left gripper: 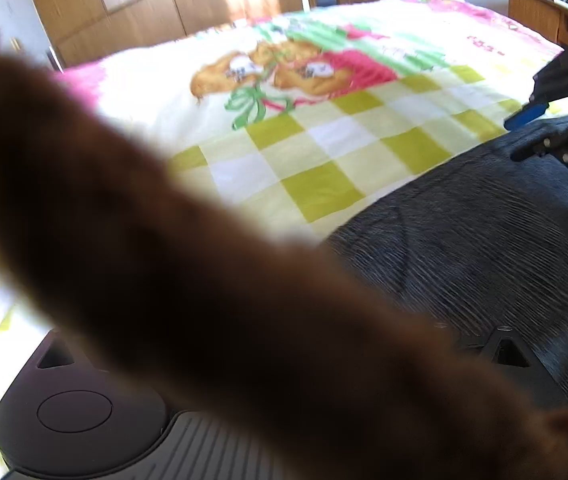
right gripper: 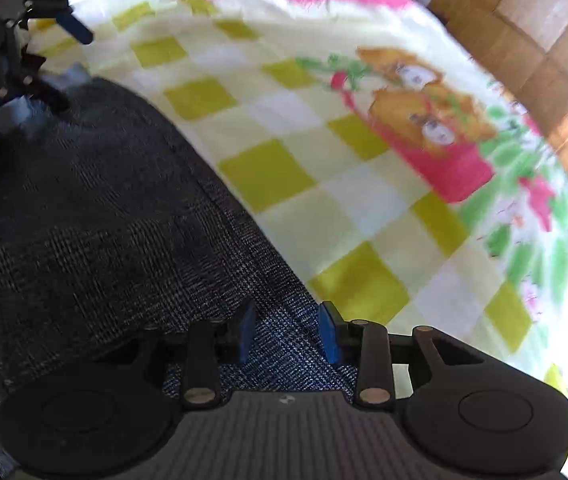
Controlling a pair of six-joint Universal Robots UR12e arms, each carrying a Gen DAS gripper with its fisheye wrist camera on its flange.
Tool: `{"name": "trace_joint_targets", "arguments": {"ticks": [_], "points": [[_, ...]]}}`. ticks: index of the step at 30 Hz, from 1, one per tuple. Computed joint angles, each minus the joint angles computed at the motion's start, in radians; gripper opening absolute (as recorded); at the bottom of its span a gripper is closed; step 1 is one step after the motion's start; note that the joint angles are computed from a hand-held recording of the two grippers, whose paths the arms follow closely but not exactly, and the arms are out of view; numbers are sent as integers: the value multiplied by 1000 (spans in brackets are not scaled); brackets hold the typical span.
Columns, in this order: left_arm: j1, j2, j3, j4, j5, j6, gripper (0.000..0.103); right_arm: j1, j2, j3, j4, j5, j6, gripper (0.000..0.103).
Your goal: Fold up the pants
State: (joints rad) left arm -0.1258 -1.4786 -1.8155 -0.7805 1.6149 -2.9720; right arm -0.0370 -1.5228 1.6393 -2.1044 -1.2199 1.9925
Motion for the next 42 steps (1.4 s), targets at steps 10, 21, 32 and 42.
{"name": "trace_joint_targets", "arguments": {"ticks": [10, 21, 32, 42], "points": [[17, -53, 52, -142, -73, -39, 99, 5, 14, -12, 56, 3, 77, 28], [-10, 16, 22, -23, -23, -59, 7, -83, -165, 77, -35, 187, 182, 18], [-48, 107, -52, 81, -91, -53, 7, -11, -189, 149, -171, 40, 18, 47], [-26, 165, -77, 38, -181, -3, 5, 78, -16, 41, -150, -38, -24, 59]]}}
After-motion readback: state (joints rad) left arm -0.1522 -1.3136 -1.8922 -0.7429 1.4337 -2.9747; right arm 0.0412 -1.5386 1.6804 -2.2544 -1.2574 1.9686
